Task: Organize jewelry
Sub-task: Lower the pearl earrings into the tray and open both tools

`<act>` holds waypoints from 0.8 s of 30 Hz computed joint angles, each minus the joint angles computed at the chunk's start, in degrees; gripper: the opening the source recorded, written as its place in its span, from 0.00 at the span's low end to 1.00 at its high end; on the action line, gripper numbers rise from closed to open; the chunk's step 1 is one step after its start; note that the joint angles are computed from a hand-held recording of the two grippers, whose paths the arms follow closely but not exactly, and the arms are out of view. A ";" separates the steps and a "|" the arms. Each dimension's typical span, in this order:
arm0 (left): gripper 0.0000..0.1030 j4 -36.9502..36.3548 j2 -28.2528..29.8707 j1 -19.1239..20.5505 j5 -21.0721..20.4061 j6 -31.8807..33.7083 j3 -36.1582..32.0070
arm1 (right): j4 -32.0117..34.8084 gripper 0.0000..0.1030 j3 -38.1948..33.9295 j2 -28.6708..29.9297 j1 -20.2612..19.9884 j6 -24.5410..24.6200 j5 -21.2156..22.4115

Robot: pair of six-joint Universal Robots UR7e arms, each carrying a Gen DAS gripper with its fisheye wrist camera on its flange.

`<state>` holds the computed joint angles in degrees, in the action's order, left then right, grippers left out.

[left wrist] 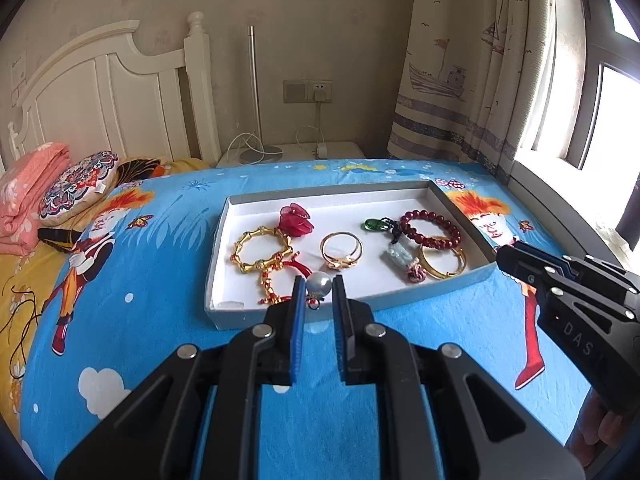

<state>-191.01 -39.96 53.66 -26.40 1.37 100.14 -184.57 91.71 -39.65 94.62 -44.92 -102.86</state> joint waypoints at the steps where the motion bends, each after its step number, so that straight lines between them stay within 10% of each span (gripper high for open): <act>1: 0.13 0.11 0.03 0.09 -0.07 0.16 -0.28 | 0.53 0.14 -0.51 0.14 0.03 0.21 0.07; 24: 0.13 7.92 1.33 5.65 -3.36 -0.60 -10.18 | 6.27 0.15 -13.26 6.99 1.50 1.10 -1.48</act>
<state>-183.09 -38.63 59.31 -29.76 0.78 89.95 -178.30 78.46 -32.67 96.13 -43.82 -104.34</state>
